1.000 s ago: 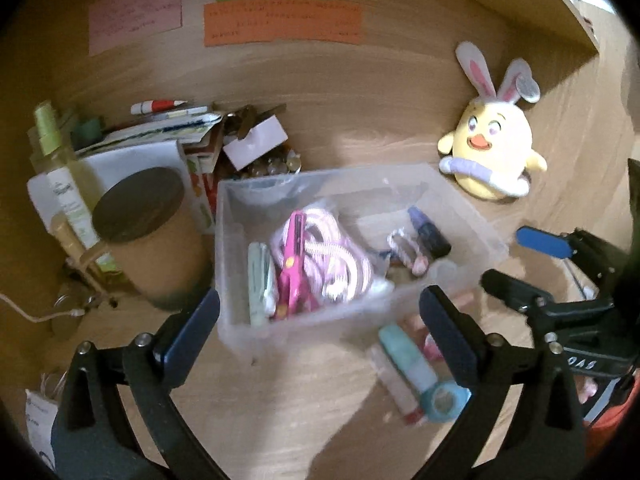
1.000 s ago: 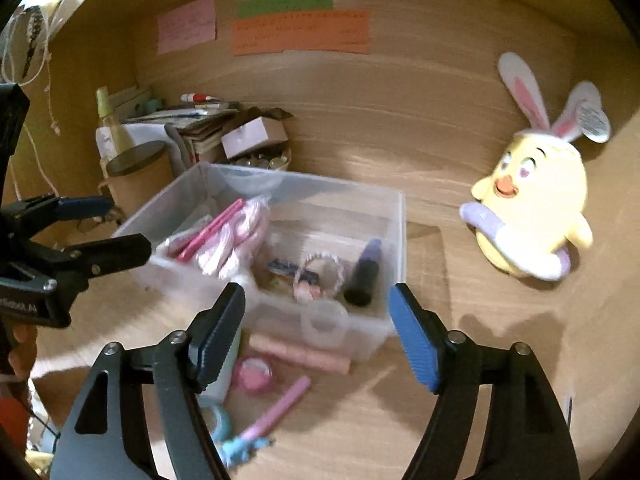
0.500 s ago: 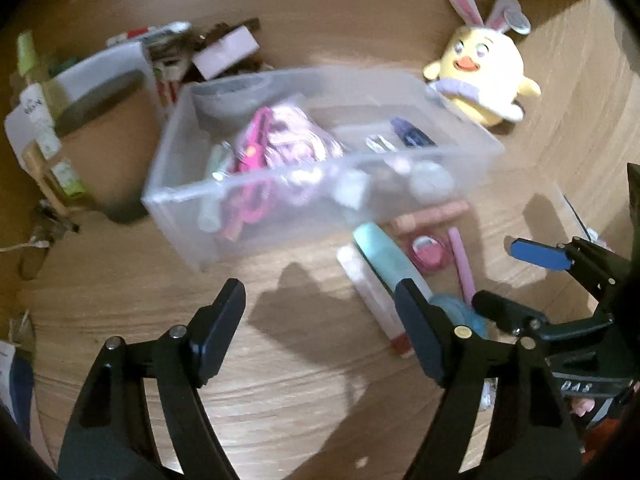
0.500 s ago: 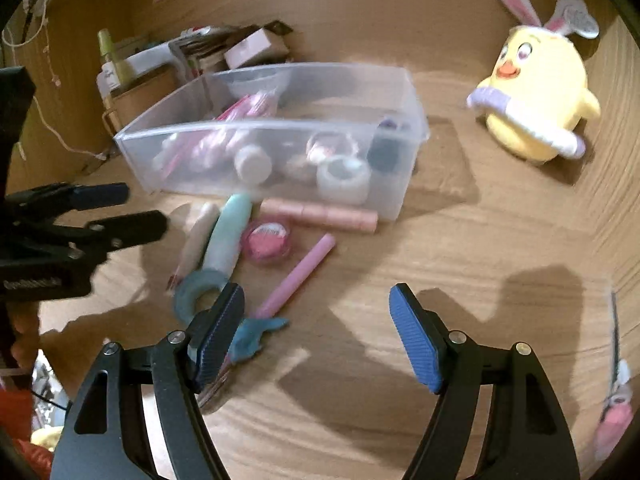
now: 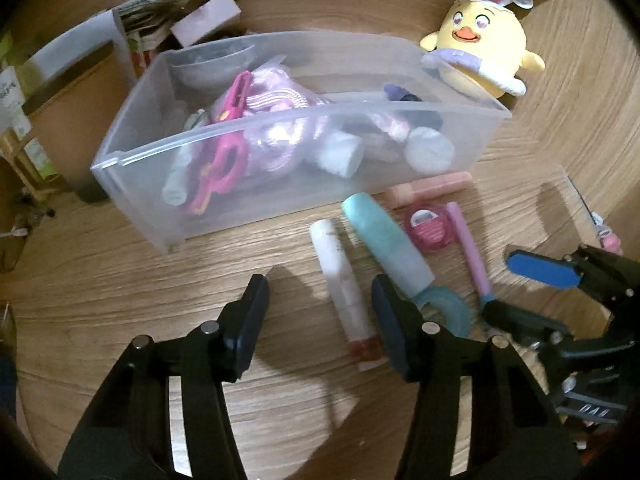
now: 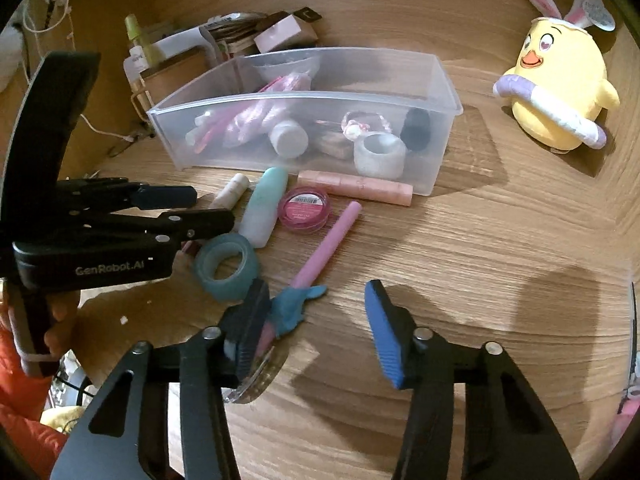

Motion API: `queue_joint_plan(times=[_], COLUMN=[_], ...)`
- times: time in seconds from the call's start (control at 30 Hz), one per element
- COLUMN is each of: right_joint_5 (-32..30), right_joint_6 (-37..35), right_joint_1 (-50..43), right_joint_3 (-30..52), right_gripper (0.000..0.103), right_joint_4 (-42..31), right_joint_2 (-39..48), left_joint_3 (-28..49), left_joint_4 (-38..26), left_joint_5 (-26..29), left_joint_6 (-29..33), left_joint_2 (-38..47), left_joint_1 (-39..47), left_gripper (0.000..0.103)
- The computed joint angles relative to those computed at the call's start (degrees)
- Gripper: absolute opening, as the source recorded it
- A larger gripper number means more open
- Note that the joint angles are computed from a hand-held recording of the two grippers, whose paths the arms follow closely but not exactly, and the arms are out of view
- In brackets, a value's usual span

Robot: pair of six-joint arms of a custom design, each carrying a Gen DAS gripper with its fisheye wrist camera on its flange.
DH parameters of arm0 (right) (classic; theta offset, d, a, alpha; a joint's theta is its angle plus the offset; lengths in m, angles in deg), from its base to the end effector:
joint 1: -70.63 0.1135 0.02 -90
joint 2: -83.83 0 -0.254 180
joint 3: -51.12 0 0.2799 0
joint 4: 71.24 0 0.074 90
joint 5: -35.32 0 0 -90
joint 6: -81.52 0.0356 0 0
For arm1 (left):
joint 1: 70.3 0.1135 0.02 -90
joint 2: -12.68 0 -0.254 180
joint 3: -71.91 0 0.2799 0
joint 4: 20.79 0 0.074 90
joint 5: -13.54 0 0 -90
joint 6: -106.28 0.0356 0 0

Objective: Organize objects
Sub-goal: 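Grasp the white lip balm with left tool while right tool grasps the pink pen, then lower the lip balm and pink pen into the clear box and release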

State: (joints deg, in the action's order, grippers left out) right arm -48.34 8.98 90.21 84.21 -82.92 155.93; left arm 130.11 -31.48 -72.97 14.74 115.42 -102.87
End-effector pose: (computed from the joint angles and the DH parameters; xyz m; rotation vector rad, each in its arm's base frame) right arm 0.2168 0.0729 0.0944 0.0031 2.4539 0.1495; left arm 0.2837 -0.1838 0.0749 0.7087 2.4616 -0.3098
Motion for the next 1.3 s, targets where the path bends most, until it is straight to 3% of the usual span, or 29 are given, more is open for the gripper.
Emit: queue_joint_plan(times=[0.13,0.3,0.47,0.7,0.77,0.87,1.03,1.3], right_joint_5=[1.0,-1.6,-1.7,6.3,7.8,7.9,5.5,6.6], right_joint_6=[-0.7,0.4,1.9,2.6,3.4,3.7,3.7,2.2], right_joint_1=[-0.1,-2.1,-0.7,4.9,5.1,3.9,1.0,0.8], right_joint_3=[0.0,0.5,0.6,-0.8,-1.2,-2.4,-3.8,-5.7], right_gripper=[0.030,0.031,0.036,0.036,0.028,0.015,0.015,0.015], right_joint_4=[-2.3,-3.3,-1.9,-0.2,-0.5,-1.1,-0.3,-7.6], right_joint_2=[-2.0,-2.0,0.0,0.8,0.2,-1.7,-3.7,-19.0], left_joint_3=[-1.3,-0.6,-0.5,-4.7,-6.0,-7.8,-10.2,-11.4], left_joint_4=[1.1,2.0,2.7,4.2,4.6,5.3,6.3,6.1], left_joint_5=[-2.4,-3.0,-4.0,-3.5,-3.1,-2.6,-2.2,-0.9], left_joint_6=[1.0,0.7,1.7,3.1,2.8,2.4,1.5,0.5], left_joint_2=[-0.6,0.3,0.4,-2.8,-4.0,-6.2,-10.2,-16.2], left_joint_1=[-0.1,-0.6,-2.1,-1.3,-0.7,0.0,0.3,1.0], left_gripper=[0.044,0.040,0.014,0.014,0.014,0.014,0.014,0.014])
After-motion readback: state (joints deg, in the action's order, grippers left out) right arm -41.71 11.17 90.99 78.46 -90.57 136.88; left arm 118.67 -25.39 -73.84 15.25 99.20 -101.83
